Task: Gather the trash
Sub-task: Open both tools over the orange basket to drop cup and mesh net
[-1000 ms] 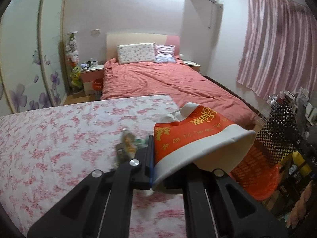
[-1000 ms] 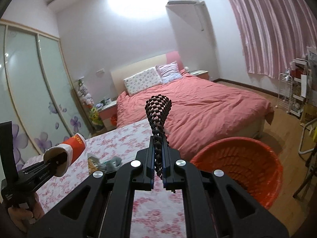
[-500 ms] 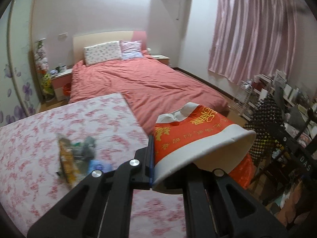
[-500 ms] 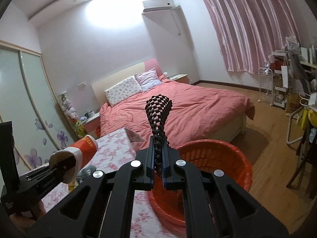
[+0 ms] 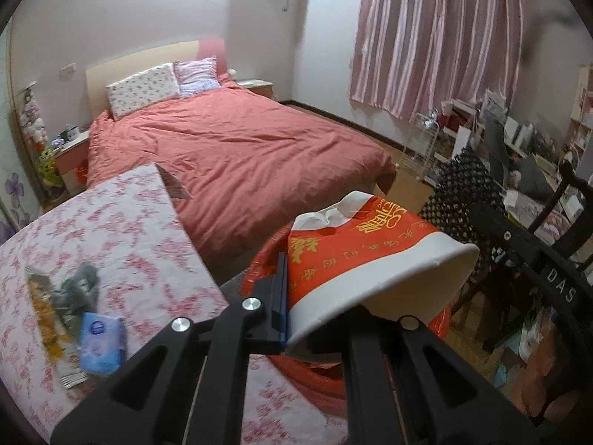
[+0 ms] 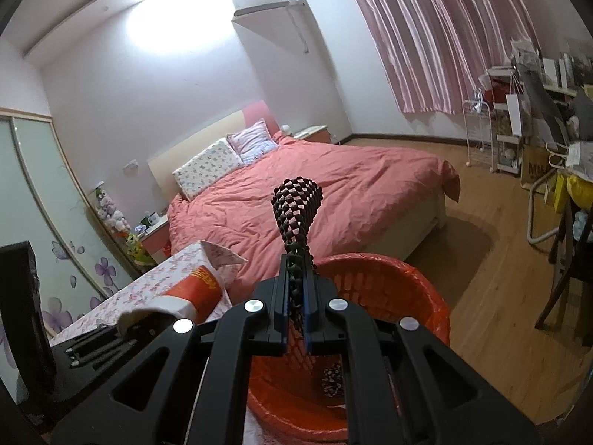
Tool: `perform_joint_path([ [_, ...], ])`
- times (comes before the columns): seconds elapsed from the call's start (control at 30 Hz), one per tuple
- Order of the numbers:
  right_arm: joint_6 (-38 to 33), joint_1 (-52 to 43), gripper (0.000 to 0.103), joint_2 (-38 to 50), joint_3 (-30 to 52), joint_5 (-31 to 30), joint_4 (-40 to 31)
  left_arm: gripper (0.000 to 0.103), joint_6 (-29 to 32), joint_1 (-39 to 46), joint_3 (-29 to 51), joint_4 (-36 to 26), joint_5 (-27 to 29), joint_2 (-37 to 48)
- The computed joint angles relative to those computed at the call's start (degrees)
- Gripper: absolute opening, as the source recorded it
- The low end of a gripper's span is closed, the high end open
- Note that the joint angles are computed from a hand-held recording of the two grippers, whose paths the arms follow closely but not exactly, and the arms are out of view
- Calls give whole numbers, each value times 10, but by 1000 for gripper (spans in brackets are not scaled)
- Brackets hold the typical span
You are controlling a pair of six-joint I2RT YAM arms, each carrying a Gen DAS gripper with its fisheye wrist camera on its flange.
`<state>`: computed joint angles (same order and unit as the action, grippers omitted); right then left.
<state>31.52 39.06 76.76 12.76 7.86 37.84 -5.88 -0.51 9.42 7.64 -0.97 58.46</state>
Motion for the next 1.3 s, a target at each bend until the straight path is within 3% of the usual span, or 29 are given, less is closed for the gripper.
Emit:
perform_joint_path([
  [0.27,11,-29,6,37,10,-34,6,8,21,-9,44,150,24,242],
  [0.63,14,-37,6,88,47,-39,-6,11,96,40,115,188,74,401],
  [0.7,14,-44,7,101,53,-48,-4,21,104,54,122,199,82,418],
  [0.73,14,-49,10,109,58,-56,-2,32,109,60,125,202,86,427],
  [0.8,12,-54,22,122,69,-63,-9,40,116,66,128,208,89,438],
  [0.83,14,-53,30,126,72,-62,-11,40,122,71,129,208,94,443],
  [0.97,21,-57,40,144,82,-68,-12,48,137,95,136,201,111,453],
  [1.13,37,-41,41,157,95,-47,-26,52,156,127,132,181,127,442],
  [1.23,41,-20,52,150,104,-19,-46,53,168,153,116,160,136,404],
  [1.3,37,2,54,137,110,8,-64,57,181,180,99,146,143,365],
])
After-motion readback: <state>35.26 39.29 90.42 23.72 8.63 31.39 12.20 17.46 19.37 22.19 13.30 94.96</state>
